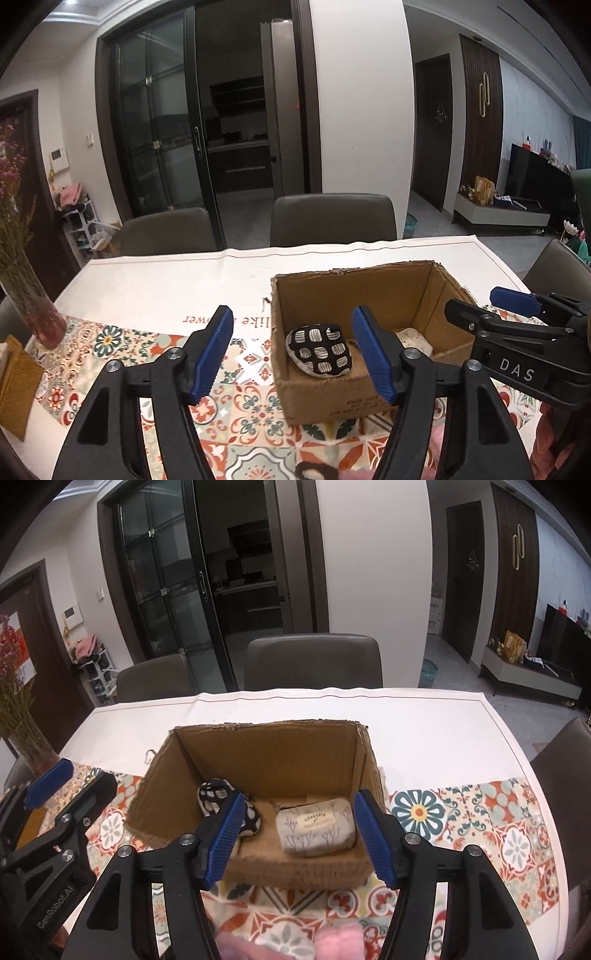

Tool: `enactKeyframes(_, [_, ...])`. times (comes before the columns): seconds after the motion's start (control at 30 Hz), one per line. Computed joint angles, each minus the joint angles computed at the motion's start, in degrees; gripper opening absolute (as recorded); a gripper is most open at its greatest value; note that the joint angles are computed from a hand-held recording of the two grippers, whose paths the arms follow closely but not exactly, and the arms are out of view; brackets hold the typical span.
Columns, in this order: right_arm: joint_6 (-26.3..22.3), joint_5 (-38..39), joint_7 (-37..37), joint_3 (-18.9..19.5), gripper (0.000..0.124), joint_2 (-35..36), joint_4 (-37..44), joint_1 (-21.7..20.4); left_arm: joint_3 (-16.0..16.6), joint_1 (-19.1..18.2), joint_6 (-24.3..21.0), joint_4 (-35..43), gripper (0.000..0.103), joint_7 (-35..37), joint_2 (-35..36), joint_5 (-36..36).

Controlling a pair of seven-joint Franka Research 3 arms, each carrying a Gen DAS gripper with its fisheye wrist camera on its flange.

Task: Organize soft objects
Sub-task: 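Move both open tools back toward the scarf and mauve towel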

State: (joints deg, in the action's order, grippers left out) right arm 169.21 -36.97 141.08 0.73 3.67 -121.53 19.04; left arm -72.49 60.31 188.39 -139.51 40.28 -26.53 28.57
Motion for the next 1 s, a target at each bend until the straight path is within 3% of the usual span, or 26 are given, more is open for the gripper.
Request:
enactKeyframes(0.3, [0.4, -10.5, 10.1, 4.1, 0.063, -6.9, -5.8, -2.9, 15.4, -16.8, -0.6, -7.6, 0.072, 0.6, -3.4, 0.0])
enactKeyframes(0.43, [1.1, -14.8, 14.3, 7.1, 0.063, -9.9, -8.3, -5.5, 20.5, -22.6, -1.1, -10.2, 0.074, 0.9, -4.5, 0.2])
enactKeyframes(0.63, [1.1, -19.5, 19.4, 11.5, 0.063, -13.5, -11.5, -8.9, 23.2, -26.5, -0.9, -13.8, 0.079, 0.6, -8.1, 0.1])
enactKeyframes(1.0, [3.5, -16.8, 19.9, 17.6, 0.063, -18.7, -19.0, -14.0, 28.0, -34.7, -0.9, -20.7, 0.083, 1.5, -10.8, -1.4])
